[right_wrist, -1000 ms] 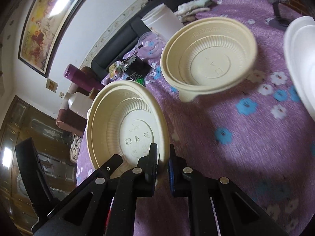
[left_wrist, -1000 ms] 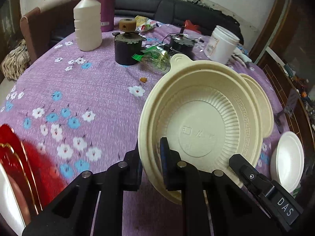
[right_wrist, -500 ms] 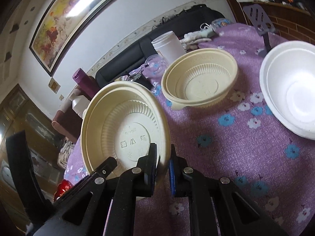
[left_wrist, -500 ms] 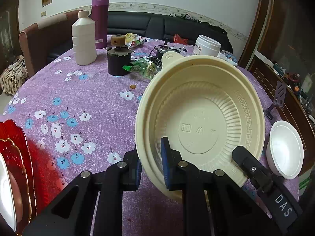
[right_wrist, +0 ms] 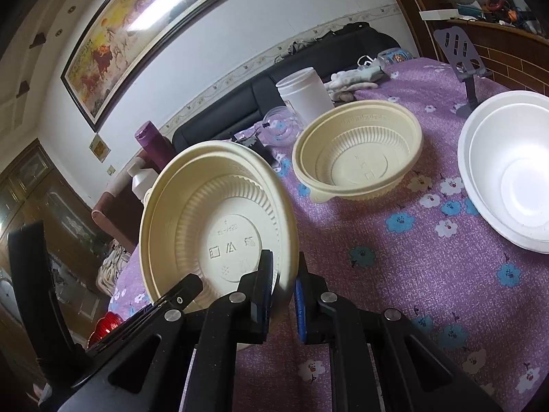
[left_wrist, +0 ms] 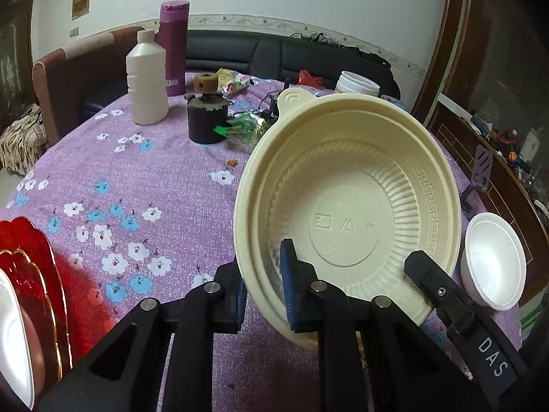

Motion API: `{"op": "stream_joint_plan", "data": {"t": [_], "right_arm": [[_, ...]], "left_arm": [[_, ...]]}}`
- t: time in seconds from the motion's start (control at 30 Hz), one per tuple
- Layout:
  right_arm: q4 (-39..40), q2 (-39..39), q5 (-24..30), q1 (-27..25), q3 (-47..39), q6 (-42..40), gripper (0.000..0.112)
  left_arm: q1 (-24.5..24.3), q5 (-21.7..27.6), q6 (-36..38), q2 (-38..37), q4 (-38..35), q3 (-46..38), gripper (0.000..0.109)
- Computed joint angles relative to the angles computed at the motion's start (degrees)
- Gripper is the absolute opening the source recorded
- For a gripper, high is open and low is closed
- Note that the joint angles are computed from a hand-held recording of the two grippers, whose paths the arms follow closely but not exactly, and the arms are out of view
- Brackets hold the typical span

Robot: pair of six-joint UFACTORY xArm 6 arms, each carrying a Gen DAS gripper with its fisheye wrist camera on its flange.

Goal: Organize plates and bowls
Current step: 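Lift the cream bowl and carry it toward the red plate stack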

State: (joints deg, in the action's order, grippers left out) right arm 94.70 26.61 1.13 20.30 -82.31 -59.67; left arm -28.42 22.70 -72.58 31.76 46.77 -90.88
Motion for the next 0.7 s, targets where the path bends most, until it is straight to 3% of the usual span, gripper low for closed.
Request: {"op": "stream_joint_plan", "data": {"t": [0.7], "right_arm": [[-0.41,-0.08,0.42,-0.13,0.33,0.31,0.011]], "left_arm": [[-0.37,1.64,-0.34,-0.32,1.13,-0.26,0.016]]}}
